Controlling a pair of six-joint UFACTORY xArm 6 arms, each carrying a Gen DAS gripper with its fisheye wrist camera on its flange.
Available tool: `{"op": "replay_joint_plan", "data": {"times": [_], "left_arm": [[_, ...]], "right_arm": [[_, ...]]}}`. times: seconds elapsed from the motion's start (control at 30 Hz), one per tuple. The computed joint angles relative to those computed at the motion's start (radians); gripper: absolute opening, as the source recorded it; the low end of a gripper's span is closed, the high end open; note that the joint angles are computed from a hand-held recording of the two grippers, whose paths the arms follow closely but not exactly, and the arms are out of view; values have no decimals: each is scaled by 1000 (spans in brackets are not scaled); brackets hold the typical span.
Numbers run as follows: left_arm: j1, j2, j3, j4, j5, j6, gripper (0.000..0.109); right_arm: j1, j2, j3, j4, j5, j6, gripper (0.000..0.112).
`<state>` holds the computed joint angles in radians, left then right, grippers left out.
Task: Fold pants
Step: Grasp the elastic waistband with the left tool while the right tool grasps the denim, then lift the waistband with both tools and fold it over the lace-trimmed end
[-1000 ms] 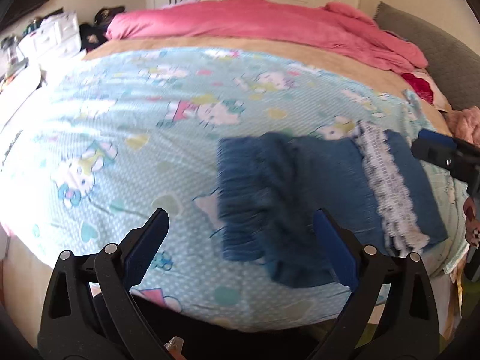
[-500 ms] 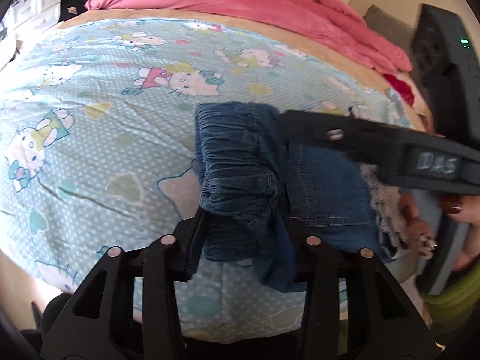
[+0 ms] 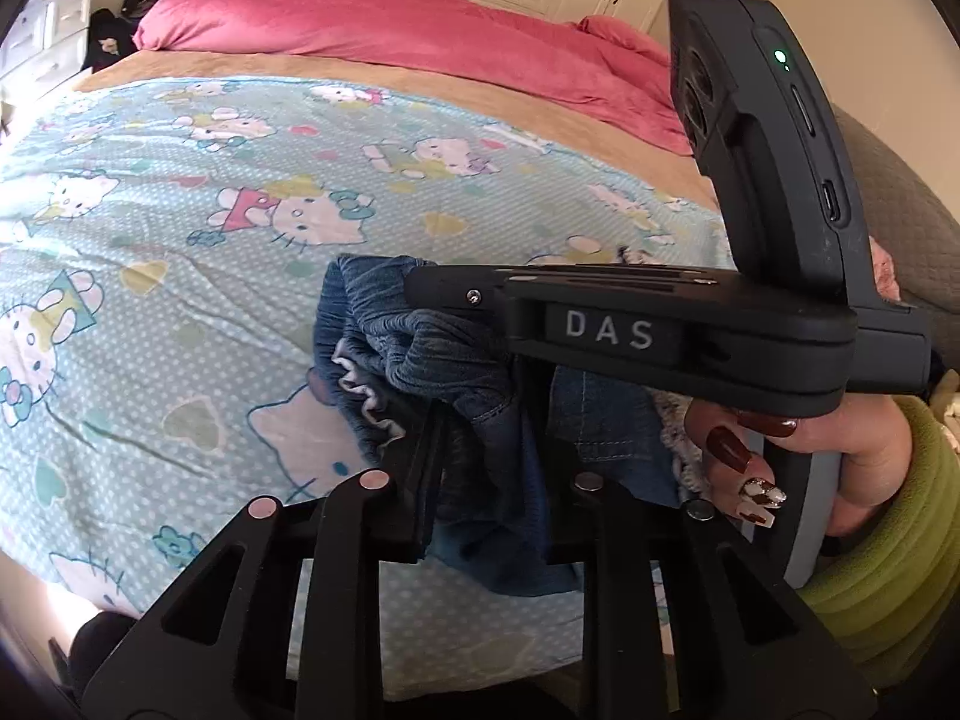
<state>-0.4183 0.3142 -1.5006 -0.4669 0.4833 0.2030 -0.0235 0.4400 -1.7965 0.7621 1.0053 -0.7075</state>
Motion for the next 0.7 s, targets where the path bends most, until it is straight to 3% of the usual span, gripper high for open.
{"op": "replay_joint_plan", "data": {"times": [0.37, 0.57, 0.7], "left_arm": [[-102, 82, -190, 66, 76, 3, 15], [-165, 200, -381, 102, 179, -6, 15], [-202, 316, -556, 58, 278, 25, 15]], "right_arm": [[-175, -105, 85, 136, -10, -60, 8], [-263, -140, 146, 142, -39, -75, 8], [-309, -158, 196, 124, -80, -73, 8]]}}
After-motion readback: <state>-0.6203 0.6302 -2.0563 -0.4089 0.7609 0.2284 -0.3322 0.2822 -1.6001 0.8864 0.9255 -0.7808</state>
